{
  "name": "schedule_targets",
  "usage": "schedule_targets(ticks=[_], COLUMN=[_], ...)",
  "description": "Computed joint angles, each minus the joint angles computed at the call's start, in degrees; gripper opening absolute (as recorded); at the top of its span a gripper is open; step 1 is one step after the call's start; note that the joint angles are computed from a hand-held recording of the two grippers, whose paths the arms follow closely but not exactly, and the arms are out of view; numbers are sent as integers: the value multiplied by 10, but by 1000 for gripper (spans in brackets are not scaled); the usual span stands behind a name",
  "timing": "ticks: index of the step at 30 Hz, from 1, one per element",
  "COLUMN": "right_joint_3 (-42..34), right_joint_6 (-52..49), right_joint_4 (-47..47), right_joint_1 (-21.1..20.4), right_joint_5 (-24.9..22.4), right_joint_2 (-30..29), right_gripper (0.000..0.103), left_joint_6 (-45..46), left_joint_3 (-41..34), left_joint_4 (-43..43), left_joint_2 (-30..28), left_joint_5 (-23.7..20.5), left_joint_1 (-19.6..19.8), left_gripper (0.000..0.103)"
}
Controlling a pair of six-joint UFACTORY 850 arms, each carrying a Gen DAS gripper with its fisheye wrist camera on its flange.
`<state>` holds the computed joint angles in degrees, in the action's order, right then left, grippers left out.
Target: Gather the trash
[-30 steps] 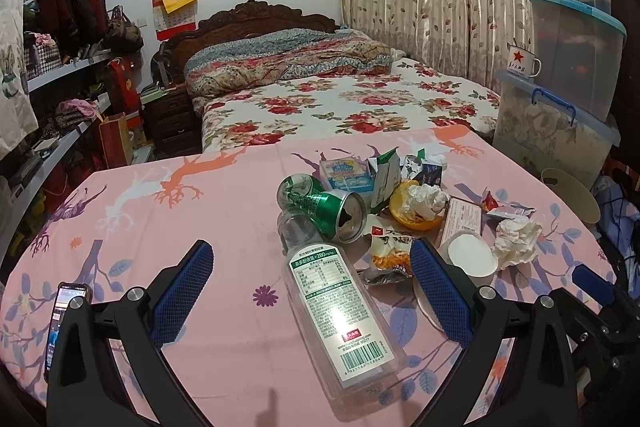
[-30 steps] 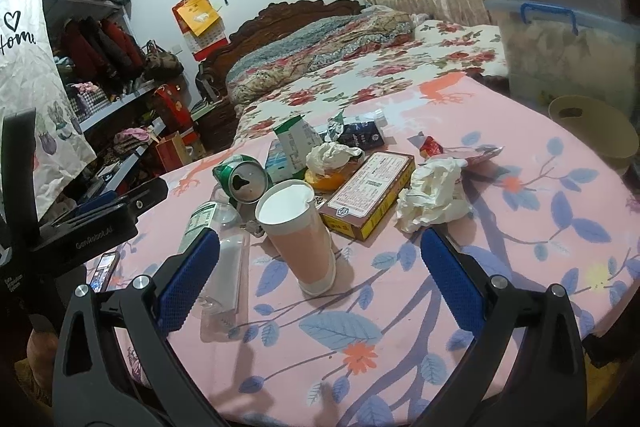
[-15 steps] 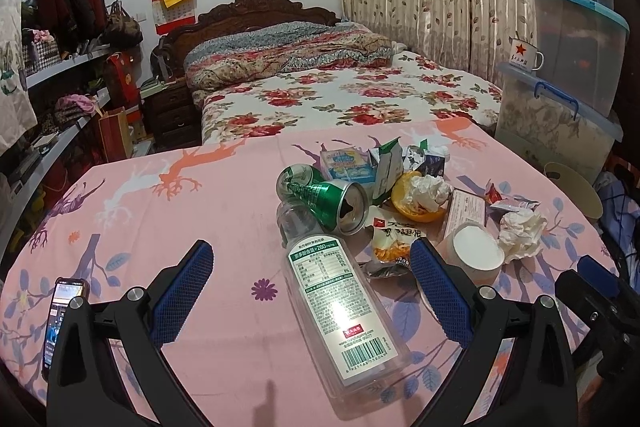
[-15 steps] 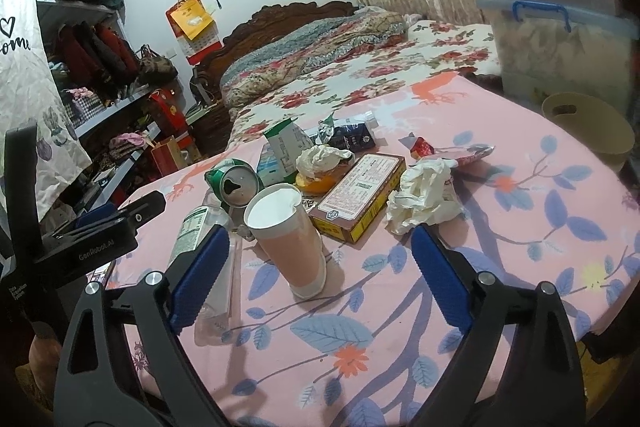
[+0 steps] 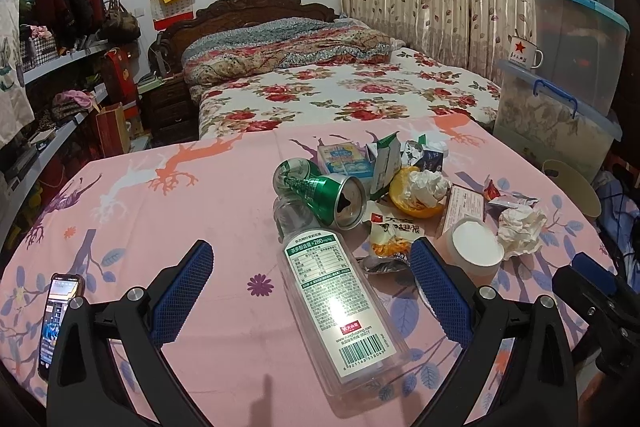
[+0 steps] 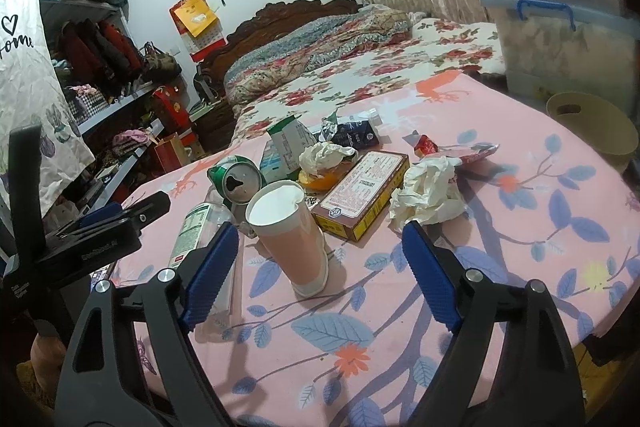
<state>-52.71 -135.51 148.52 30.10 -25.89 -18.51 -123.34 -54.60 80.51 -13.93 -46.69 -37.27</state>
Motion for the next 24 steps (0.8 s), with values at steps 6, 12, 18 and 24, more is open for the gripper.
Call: schedule_targets(ticks=[6,12,18,24], right_joint_3=[-1,-1,-3,-7], right_joint_6=[-5,-5,-5,3], right_joint_4=[2,0,-3,-13], right_joint_1=[5,7,9,11], right_joint_5=[6,11,16,20], right_joint_2=[1,2,2,-2], right_gripper=[83,83,81,80], left_joint_6=[-13,-16,-26,-47], left_joint_3=[8,11,27,53], left_joint_4=[8,10,9,-3], left_joint_2=[5,8,20,39], left_joint_5=[12,17,19,47], left_joint_1=[3,4,13,34], left_gripper=[94,94,94,94])
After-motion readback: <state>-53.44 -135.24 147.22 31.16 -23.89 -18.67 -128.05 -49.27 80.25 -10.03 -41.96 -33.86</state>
